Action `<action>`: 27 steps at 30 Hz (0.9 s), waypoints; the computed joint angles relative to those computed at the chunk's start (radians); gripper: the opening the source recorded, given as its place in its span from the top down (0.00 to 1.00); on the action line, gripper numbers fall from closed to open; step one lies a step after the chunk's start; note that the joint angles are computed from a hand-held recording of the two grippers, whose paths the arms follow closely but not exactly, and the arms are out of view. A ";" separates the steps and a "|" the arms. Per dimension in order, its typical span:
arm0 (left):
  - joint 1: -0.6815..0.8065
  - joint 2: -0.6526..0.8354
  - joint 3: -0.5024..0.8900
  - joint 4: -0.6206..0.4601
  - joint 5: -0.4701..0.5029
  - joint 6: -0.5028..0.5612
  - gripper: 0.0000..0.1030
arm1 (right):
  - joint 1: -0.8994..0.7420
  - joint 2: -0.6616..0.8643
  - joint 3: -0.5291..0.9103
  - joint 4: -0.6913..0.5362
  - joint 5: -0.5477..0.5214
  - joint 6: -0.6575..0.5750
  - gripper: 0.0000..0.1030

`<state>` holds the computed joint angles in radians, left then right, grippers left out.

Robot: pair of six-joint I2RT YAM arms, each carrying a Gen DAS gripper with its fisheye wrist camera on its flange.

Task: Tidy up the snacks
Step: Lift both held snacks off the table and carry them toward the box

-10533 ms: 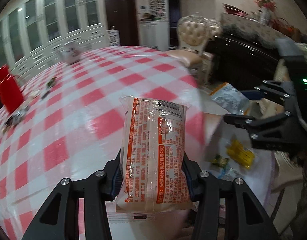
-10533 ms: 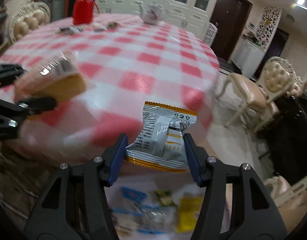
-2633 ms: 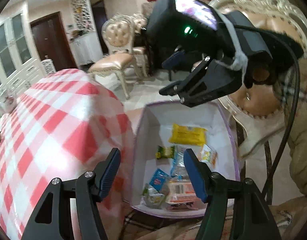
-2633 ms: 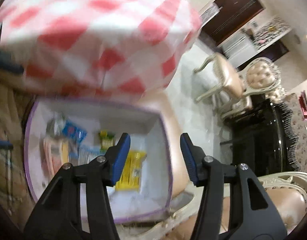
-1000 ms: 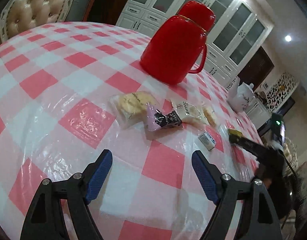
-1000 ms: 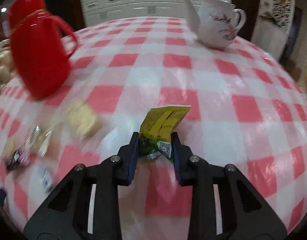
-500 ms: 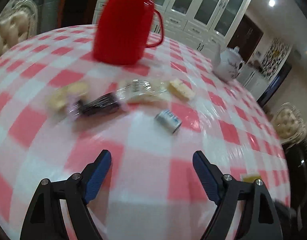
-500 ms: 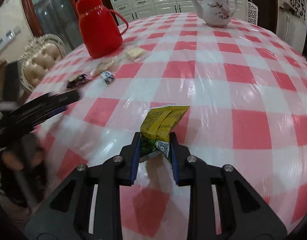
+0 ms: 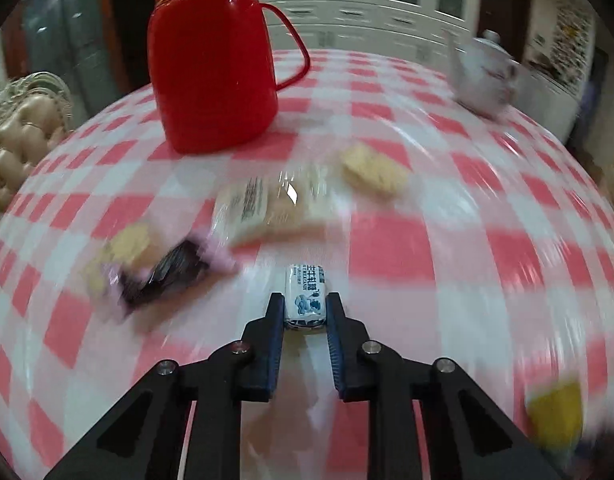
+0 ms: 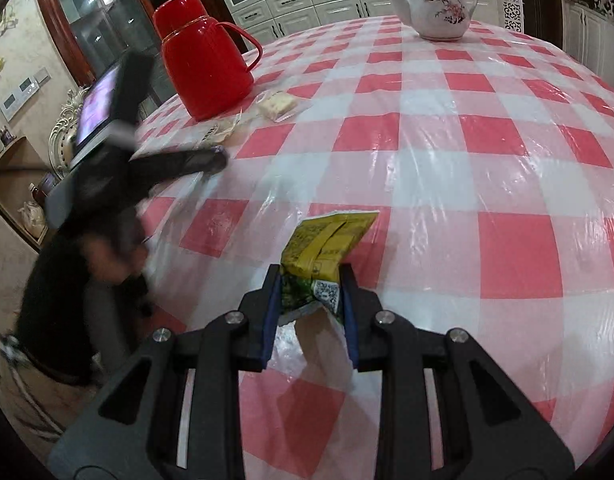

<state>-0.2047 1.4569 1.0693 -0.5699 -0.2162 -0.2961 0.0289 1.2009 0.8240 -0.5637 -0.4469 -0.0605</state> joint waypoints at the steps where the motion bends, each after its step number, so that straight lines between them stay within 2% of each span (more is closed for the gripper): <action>1: 0.003 -0.041 -0.034 -0.003 0.012 0.016 0.80 | -0.001 -0.001 0.000 -0.001 -0.001 0.000 0.69; 4: 0.049 -0.270 -0.211 -0.015 0.094 0.095 0.80 | 0.004 -0.006 -0.002 -0.003 0.007 -0.005 0.69; 6: 0.060 -0.374 -0.271 -0.048 0.099 0.105 0.80 | 0.009 -0.009 -0.003 -0.004 0.016 -0.005 0.69; 9: 0.072 -0.446 -0.301 -0.083 0.127 0.098 0.80 | 0.019 -0.015 -0.004 -0.006 0.025 -0.007 0.69; 18: -0.071 -0.523 -0.283 -0.130 0.062 0.059 0.80 | 0.012 -0.012 -0.002 -0.010 0.010 -0.011 0.69; 22: -0.134 -0.561 -0.295 -0.162 -0.001 0.045 0.80 | 0.010 -0.010 -0.002 -0.011 0.005 -0.016 0.69; 27: -0.148 -0.638 -0.338 -0.205 0.010 0.024 0.80 | 0.012 -0.009 -0.001 -0.011 0.012 -0.020 0.69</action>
